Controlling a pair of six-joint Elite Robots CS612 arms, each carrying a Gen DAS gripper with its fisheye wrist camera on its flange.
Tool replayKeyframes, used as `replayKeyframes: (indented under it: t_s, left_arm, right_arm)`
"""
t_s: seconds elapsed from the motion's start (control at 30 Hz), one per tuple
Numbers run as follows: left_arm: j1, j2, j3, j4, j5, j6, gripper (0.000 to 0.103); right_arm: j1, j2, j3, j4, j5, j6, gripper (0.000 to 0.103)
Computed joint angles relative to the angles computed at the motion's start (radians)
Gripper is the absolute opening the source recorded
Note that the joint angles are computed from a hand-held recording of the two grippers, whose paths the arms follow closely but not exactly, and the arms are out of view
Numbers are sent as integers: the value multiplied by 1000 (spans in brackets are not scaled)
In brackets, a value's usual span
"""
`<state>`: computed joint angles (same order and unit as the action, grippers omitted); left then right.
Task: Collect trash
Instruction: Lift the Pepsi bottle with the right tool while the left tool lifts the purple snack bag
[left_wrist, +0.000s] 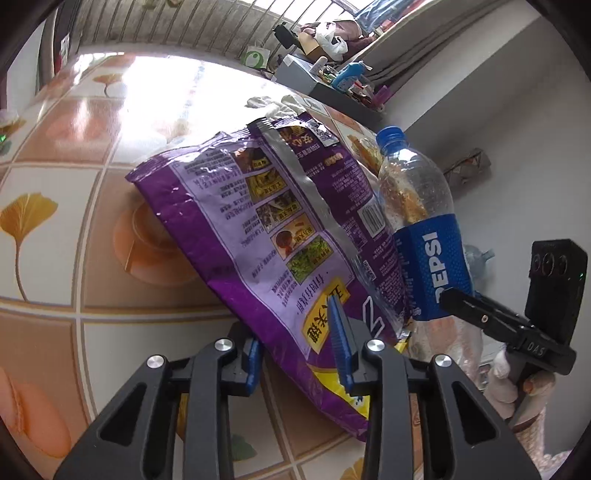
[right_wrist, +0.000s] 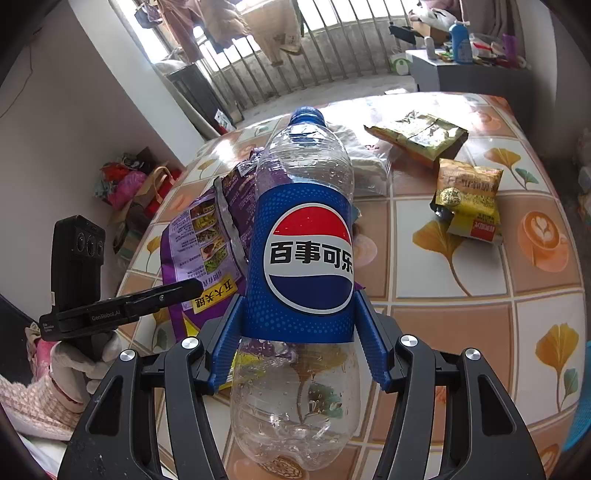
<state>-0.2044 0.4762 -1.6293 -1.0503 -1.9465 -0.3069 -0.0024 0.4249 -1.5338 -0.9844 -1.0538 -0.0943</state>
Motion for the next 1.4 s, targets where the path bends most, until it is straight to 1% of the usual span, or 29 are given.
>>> replayKeyframes:
  t_s: [0.03, 0.07, 0.1, 0.17, 0.2, 0.3, 0.4, 0.47, 0.53, 0.63, 0.67, 0.73, 0.77, 0.93, 1.23, 1.33, 1.4]
  left_arm:
    - [-12, -3, -4, 8, 49, 32, 26]
    - [-22, -5, -8, 13, 89, 56, 22]
    - [-30, -5, -11, 15, 113, 69, 17]
    - [-44, -6, -18, 14, 155, 93, 12]
    - [-51, -5, -22, 12, 178, 103, 10]
    - [-67, -3, -30, 9, 221, 124, 9]
    - [-70, -7, -19, 31, 196, 111, 10]
    - [-77, -10, -6, 25, 203, 102, 10]
    - [-83, -12, 1, 18, 230, 116, 10]
    - [-91, -14, 6, 15, 257, 116, 9]
    - [-92, -12, 3, 12, 269, 119, 5]
    - [-97, -11, -1, 5, 292, 128, 3]
    - [-97, -11, -3, -1, 298, 133, 1]
    - [-98, -13, -15, -25, 309, 144, 1]
    - [-92, -11, -48, -55, 296, 149, 1]
    - [-86, -15, -49, -65, 263, 146, 1]
    - [-85, -16, -53, -71, 256, 146, 1]
  right_arm:
    - [0, 1, -1, -2, -1, 2, 55]
    - [1, 1, -2, -3, -2, 4, 55]
    - [1, 2, -3, -4, -3, 5, 55]
    - [2, 4, -6, -7, -8, 6, 55]
    - [3, 4, -7, -9, -11, 7, 55]
    - [4, 6, -11, -16, -17, 10, 55]
    - [3, 9, -14, -18, -14, 16, 55]
    - [3, 10, -16, -20, -15, 19, 55]
    - [3, 10, -17, -20, -16, 24, 55]
    - [2, 10, -19, -20, -16, 29, 55]
    - [2, 10, -19, -21, -19, 31, 55]
    - [3, 10, -21, -22, -24, 33, 55]
    - [2, 10, -21, -21, -25, 35, 55]
    - [1, 9, -26, -27, -22, 43, 55]
    - [1, 8, -38, -54, -20, 62, 55]
    - [-1, 9, -46, -65, -20, 72, 55]
    - [-3, 11, -51, -75, -19, 81, 55]
